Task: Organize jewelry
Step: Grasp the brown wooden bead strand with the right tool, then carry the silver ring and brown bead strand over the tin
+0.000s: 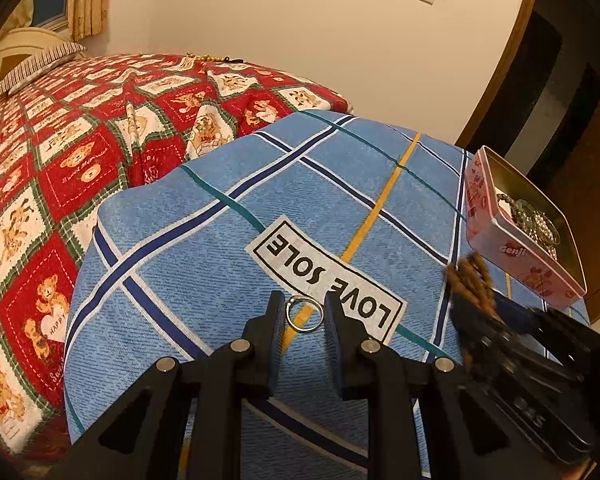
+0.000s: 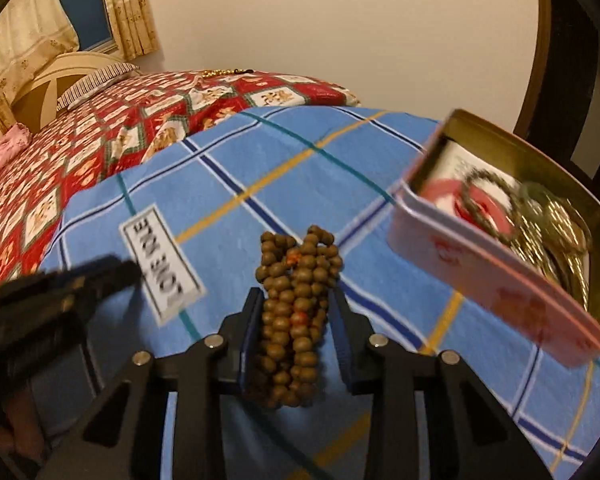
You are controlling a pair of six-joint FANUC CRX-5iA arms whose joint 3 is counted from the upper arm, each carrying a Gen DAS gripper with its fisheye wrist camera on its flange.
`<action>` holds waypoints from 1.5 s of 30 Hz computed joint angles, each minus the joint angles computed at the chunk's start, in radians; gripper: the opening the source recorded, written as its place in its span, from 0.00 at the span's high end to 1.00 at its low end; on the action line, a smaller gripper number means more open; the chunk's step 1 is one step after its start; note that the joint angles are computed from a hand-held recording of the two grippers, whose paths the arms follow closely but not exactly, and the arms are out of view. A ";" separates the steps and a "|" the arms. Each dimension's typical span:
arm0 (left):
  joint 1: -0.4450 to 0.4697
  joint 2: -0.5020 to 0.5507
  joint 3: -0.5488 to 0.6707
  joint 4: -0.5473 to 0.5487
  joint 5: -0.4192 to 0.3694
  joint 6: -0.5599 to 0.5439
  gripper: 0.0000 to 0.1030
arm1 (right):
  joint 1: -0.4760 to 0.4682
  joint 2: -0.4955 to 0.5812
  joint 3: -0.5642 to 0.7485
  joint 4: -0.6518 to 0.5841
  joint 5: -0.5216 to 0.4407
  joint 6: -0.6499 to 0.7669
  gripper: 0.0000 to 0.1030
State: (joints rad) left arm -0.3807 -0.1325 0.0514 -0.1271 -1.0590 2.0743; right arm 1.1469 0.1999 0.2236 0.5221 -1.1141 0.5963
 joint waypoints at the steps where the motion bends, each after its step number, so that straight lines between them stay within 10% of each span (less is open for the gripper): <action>1: -0.004 0.002 0.004 -0.006 -0.004 0.002 0.81 | 0.002 -0.012 -0.014 0.000 0.004 -0.010 0.65; 29: -0.109 -0.006 0.051 -0.154 0.002 0.033 0.81 | 0.031 -0.266 -0.363 0.222 0.225 -0.377 0.77; 38: -0.068 -0.122 -0.119 0.053 0.269 -0.114 0.81 | 0.047 -0.281 -0.418 0.403 0.147 -0.532 0.77; 45: -0.102 -0.108 -0.093 0.042 0.292 -0.122 0.81 | 0.056 -0.280 -0.430 0.477 0.087 -0.577 0.77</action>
State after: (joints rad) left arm -0.4825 -0.2400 -0.0413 -0.0848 -0.7675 1.9526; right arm 1.2024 -0.0802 -0.2067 0.9994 -1.0275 0.0197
